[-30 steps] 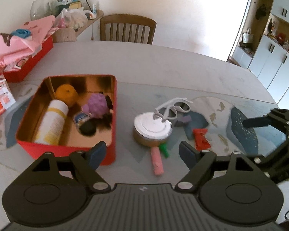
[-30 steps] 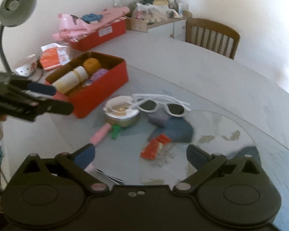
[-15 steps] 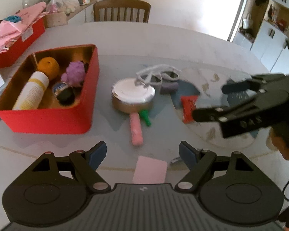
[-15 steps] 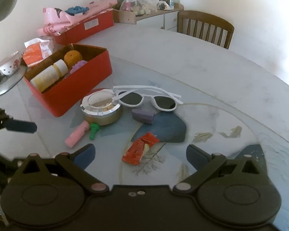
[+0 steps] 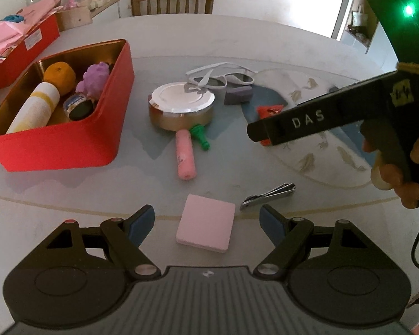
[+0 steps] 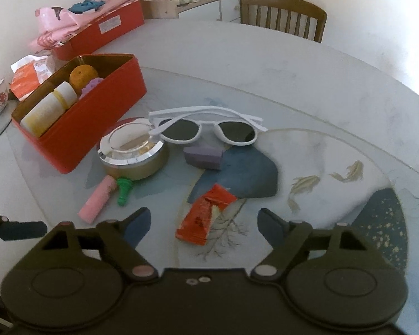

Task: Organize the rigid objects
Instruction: 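Move left tool to the pink square block while right tool approaches the red snack packet, then grasp the pink square block with left tool while right tool grasps the red snack packet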

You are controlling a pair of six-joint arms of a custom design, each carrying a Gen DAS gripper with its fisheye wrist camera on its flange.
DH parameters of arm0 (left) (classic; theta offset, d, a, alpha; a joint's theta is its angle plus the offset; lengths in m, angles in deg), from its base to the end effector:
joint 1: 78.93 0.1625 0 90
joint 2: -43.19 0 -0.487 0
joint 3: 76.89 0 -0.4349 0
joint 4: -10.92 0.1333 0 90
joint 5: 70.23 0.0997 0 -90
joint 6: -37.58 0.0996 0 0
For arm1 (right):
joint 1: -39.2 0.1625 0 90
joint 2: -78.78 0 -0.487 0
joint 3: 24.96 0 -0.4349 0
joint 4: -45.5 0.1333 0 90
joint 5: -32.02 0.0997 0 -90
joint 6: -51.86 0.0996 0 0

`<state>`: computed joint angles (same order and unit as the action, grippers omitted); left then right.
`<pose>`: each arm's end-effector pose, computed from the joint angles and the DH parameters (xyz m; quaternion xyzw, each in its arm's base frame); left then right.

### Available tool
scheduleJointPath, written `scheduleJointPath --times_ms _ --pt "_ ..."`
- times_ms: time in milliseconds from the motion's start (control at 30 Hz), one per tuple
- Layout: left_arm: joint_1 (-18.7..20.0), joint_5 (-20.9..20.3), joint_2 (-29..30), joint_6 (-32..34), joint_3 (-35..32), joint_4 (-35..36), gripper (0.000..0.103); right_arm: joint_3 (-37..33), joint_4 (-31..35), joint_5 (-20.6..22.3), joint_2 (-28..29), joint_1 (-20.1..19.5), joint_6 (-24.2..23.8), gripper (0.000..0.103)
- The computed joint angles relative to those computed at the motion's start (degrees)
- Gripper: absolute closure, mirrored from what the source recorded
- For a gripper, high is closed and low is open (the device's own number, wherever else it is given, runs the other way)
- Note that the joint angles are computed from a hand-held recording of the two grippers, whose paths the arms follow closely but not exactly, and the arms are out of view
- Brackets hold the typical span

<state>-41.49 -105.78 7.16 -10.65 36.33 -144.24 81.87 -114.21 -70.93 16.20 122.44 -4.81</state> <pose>-0.3268 -0.5202 -0.0525 0.0813 0.8819 -0.2911 0.3618 0.0316 -0.6760 0.2465 0.3864 -0.8892 0.1284 0.2087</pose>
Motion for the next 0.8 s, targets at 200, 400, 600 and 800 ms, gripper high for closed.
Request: scheduleJointPath --times_ms 200,400,600,800 --pt "-0.04 0.37 0.58 0.06 -0.13 0.63 0.027 -0.22 0.37 -1.73 0.84 0.54 0.62 0.035" --pt "-0.01 0.20 0.92 0.73 -0.43 0.98 0.046 0.20 -1.20 -2.02 1.07 0.71 -0.29 0.048" --pt "-0.15 0.93 0.75 0.30 -0.34 1.79 0.063 0.62 -2.63 -2.31 1.08 0.75 -0.79 0.064" --pt "-0.12 0.75 0.52 0.58 -0.43 2.60 0.063 0.86 -3.68 -2.68 0.99 0.74 -1.82 0.079"
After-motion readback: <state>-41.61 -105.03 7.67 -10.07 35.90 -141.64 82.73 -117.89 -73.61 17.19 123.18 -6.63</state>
